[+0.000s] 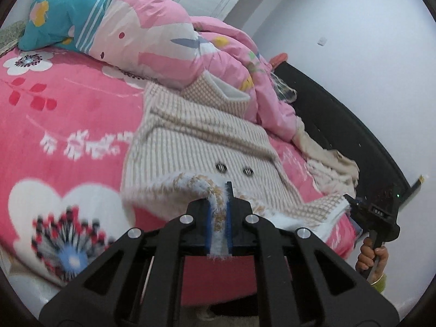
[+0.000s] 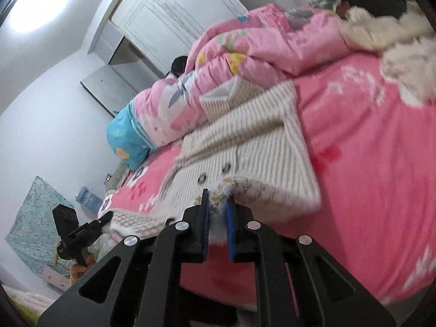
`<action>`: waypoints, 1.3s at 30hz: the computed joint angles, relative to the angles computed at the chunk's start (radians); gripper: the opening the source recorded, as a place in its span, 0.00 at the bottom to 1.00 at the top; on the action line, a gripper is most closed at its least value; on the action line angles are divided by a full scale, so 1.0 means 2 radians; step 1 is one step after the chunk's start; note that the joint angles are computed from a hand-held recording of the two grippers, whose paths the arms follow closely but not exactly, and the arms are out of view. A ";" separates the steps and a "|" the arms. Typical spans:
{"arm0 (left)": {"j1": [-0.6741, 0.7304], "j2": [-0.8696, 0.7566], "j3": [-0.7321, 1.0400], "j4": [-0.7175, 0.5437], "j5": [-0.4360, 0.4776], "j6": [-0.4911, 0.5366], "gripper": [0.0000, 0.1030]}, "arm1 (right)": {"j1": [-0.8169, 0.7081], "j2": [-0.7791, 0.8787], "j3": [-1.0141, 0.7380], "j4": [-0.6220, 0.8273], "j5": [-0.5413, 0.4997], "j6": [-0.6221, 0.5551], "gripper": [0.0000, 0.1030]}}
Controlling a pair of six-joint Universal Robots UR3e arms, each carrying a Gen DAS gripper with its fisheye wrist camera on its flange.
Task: Fold large clothes
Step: 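Grasp the coat hem with both tools, then lift the hem and fold it up toward the collar with both tools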
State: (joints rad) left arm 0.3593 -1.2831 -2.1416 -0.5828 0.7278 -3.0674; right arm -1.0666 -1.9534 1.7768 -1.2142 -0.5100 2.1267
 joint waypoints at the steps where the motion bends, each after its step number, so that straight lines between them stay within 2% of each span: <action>1: -0.011 -0.035 0.022 0.024 0.009 -0.015 0.07 | 0.027 0.024 0.004 -0.082 0.005 0.060 0.11; 3: -0.037 -0.110 0.084 0.052 0.037 -0.043 0.07 | 0.078 0.091 -0.004 -0.245 0.006 0.181 0.11; 6: -0.071 -0.207 0.184 0.062 0.082 -0.072 0.07 | 0.134 0.200 -0.052 -0.402 -0.008 0.308 0.11; 10: -0.104 -0.333 0.325 0.039 0.148 -0.089 0.11 | 0.187 0.340 -0.138 -0.522 -0.040 0.422 0.11; 12: -0.113 -0.390 0.384 0.023 0.171 -0.089 0.13 | 0.205 0.411 -0.194 -0.520 -0.058 0.445 0.15; 14: -0.119 -0.434 0.436 -0.019 0.184 -0.088 0.19 | 0.217 0.463 -0.251 -0.472 -0.076 0.447 0.25; 15: -0.117 -0.440 0.440 -0.025 0.181 -0.089 0.22 | 0.220 0.488 -0.279 -0.437 -0.086 0.450 0.34; 16: -0.113 -0.441 0.434 -0.023 0.174 -0.093 0.30 | 0.218 0.495 -0.285 -0.419 -0.082 0.445 0.34; 17: -0.108 -0.434 0.414 -0.005 0.167 -0.098 0.42 | 0.211 0.490 -0.271 -0.420 -0.068 0.439 0.34; 18: -0.102 -0.423 0.391 0.019 0.164 -0.103 0.51 | 0.204 0.477 -0.252 -0.428 -0.062 0.435 0.41; 19: -0.097 -0.412 0.368 0.044 0.167 -0.109 0.68 | 0.200 0.466 -0.239 -0.435 -0.061 0.432 0.51; 20: -0.089 -0.395 0.340 0.071 0.166 -0.112 0.71 | 0.192 0.448 -0.219 -0.444 -0.059 0.429 0.56; 21: -0.083 -0.385 0.327 0.078 0.161 -0.111 0.71 | 0.187 0.426 -0.199 -0.459 -0.073 0.434 0.67; 22: -0.075 -0.369 0.310 0.079 0.153 -0.109 0.71 | 0.183 0.408 -0.184 -0.469 -0.088 0.436 0.70; 23: -0.065 -0.349 0.290 0.078 0.147 -0.109 0.71 | 0.181 0.397 -0.175 -0.472 -0.094 0.435 0.70; 26: -0.045 -0.302 0.237 0.064 0.123 -0.094 0.71 | 0.150 0.328 -0.117 -0.424 -0.088 0.383 0.71; 28: -0.030 -0.260 0.183 0.047 0.098 -0.072 0.71 | 0.133 0.284 -0.077 -0.395 -0.096 0.347 0.76; 32: -0.004 -0.206 0.088 -0.001 0.034 -0.037 0.71 | 0.086 0.195 0.006 -0.298 -0.107 0.259 0.77; 36: 0.006 -0.227 0.045 0.004 -0.014 -0.049 0.71 | 0.048 0.169 0.057 -0.216 -0.088 0.212 0.77; 39: 0.013 -0.275 0.043 0.032 -0.055 -0.074 0.71 | 0.037 0.185 0.081 -0.214 -0.062 0.217 0.77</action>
